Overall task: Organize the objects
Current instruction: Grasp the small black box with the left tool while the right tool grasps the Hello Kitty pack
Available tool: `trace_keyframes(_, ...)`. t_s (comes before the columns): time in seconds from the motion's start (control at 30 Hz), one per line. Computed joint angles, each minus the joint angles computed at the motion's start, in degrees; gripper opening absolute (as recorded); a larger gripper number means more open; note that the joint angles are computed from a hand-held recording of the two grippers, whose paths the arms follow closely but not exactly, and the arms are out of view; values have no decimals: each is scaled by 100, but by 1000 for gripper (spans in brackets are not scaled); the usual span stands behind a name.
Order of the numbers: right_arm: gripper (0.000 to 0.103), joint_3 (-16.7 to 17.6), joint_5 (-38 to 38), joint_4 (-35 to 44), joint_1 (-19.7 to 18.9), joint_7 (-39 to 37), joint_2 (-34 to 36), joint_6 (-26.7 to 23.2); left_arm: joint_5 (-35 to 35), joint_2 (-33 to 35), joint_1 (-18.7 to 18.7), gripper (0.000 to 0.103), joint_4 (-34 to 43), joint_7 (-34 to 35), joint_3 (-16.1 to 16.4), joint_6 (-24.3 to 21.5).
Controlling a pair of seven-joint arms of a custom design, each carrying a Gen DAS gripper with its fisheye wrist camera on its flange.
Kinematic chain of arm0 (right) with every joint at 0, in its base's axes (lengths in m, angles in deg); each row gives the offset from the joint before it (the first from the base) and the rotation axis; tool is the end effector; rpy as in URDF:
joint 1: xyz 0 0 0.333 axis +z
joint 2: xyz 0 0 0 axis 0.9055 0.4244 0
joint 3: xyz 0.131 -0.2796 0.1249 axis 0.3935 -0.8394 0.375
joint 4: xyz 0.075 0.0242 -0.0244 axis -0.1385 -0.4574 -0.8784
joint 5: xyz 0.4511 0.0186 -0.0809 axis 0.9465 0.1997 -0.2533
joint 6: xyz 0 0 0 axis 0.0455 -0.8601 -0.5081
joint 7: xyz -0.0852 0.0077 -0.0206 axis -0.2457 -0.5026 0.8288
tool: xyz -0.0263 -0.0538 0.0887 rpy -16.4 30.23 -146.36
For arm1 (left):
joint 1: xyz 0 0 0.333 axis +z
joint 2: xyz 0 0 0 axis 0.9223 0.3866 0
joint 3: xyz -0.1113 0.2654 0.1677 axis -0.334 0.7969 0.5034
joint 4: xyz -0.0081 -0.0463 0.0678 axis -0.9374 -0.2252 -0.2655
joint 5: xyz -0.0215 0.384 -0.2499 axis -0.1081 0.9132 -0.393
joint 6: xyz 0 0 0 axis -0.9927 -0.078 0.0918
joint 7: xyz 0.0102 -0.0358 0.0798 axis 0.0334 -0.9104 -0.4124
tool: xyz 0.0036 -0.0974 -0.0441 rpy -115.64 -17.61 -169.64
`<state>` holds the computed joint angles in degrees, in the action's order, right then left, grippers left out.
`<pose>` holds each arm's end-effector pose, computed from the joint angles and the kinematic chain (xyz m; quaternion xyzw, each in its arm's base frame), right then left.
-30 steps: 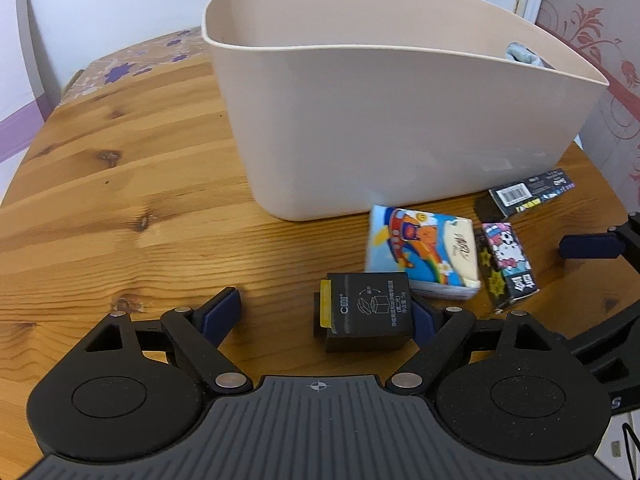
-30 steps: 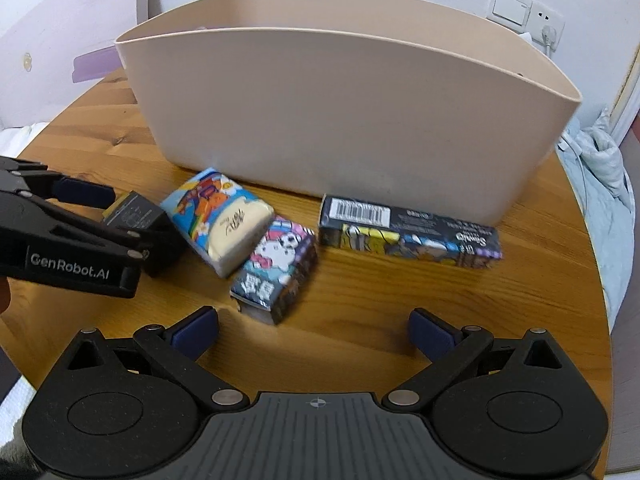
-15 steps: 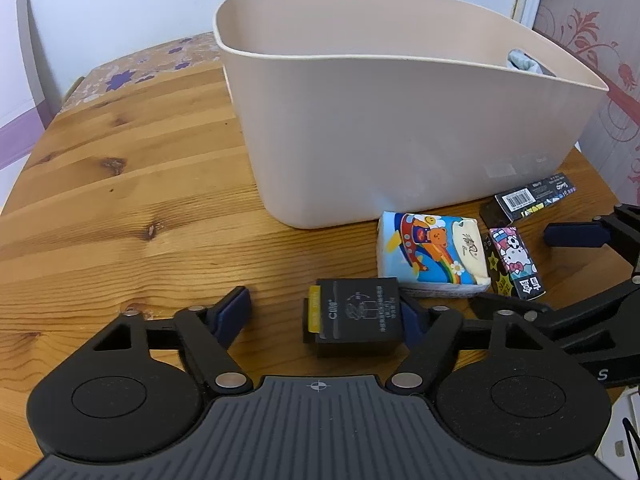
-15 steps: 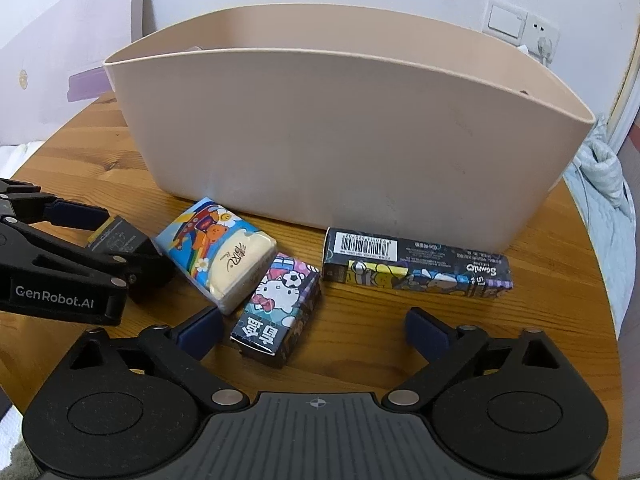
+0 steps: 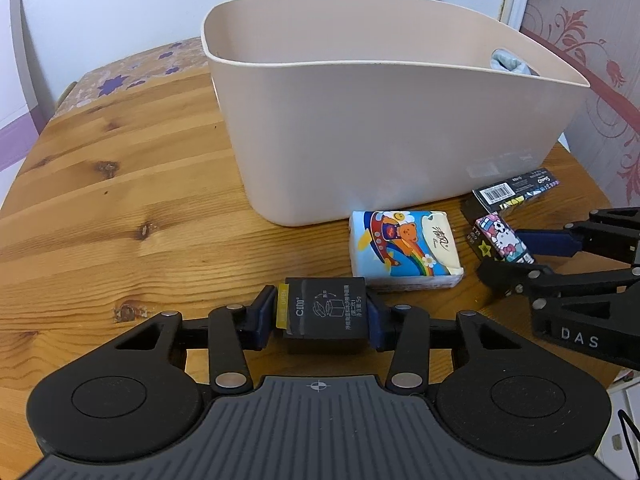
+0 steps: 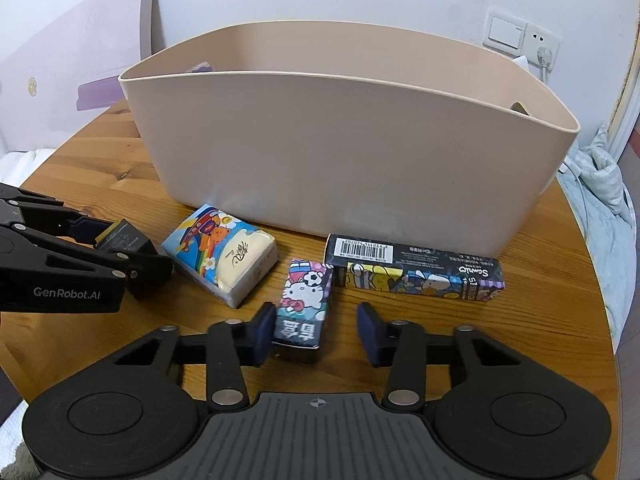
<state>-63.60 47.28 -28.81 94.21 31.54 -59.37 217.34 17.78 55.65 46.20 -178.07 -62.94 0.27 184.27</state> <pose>0.5635 0.4075 0.4596 -0.8659 0.3644 -0.1264 0.3186 0.4810 -0.3800 0.4547 -0.7375 0.5960 -0.2024 0.2447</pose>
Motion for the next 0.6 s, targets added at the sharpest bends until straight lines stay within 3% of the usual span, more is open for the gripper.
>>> trace_keyframes(0.07, 21, -37, -126, 13, 24, 86, -3, -32, -5, -25, -4, 46, -27, -108, -7, 20)
trace_keyframes(0.3, 21, 57, 231, -31, -89, -273, -97, -203, 46, -120, -33, 46, -81, -258, -46, -56)
trace_keyframes(0.43, 21, 62, 271, -116, -89, -311, -216, -153, 20, -289, -27, 46, -214, -444, -47, 139)
trace_keyframes(0.6, 21, 106, 440, -377, -121, -428, -493, 44, 213, -416, -45, 46, -183, -568, -141, -8)
